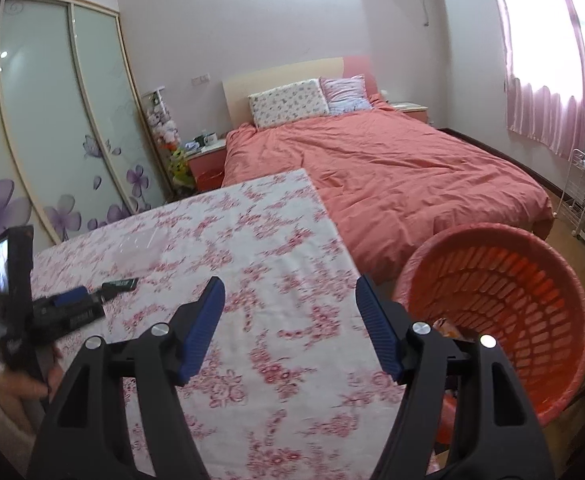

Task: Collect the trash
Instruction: 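Return both tools to the bed and reach toward the green tube with the left tool, then close the left tool on the green lip gel tube and lift it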

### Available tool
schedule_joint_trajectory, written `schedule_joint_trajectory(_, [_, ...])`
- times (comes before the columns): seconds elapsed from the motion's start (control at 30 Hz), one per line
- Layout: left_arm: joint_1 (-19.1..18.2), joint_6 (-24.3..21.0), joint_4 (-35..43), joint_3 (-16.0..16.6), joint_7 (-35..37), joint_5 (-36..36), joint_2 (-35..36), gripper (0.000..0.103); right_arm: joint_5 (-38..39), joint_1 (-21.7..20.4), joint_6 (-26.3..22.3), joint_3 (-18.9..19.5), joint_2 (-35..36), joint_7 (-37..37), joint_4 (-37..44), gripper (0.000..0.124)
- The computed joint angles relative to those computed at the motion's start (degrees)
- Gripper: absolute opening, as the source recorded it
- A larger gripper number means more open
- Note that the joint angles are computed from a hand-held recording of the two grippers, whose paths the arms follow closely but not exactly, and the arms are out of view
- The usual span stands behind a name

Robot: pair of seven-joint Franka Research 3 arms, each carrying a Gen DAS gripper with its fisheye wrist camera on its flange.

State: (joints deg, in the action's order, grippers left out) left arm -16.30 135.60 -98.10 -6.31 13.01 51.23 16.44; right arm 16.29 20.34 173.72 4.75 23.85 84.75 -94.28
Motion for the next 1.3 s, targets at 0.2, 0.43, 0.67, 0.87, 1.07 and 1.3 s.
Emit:
schedule_joint_trajectory(0.2, [3.25, 0.87, 0.60, 1.35, 1.20, -3.31, 0.85, 0.066, -1.95, 2.07, -1.55, -1.70, 1.56, 2.11, 1.98, 0.067])
schedule_joint_trajectory(0.43, [4.85, 0.94, 1.39, 1.69, 5.31, -6.17, 2.15, 0.066, -3.48, 2.72, -2.79, -2.02, 2.53, 2.94, 3.24, 0.067])
schedule_joint_trajectory(0.67, [5.74, 6.01, -3.50, 1.03, 8.19, -8.19, -0.65, 0.064, -4.03, 2.95, -3.23, -1.73, 2.76, 3.31, 3.66, 0.067])
schedule_joint_trajectory(0.87, [5.44, 9.70, -7.16, 0.07, 9.75, -9.55, -2.92, 0.064, -4.00, 3.12, -3.10, -1.05, 2.20, 2.56, 2.95, 0.067])
schedule_joint_trajectory(1.07, [4.86, 14.02, -7.89, 0.22, 6.16, -7.74, -3.86, 0.064, -3.81, 3.26, -3.23, -0.98, 1.90, 2.56, 2.72, 0.068])
schedule_joint_trajectory(1.3, [3.42, 10.11, -2.49, -0.51, 9.64, -10.23, 0.49, 0.051, -3.90, 3.39, -3.55, -0.88, 1.69, 2.32, 2.54, 0.068])
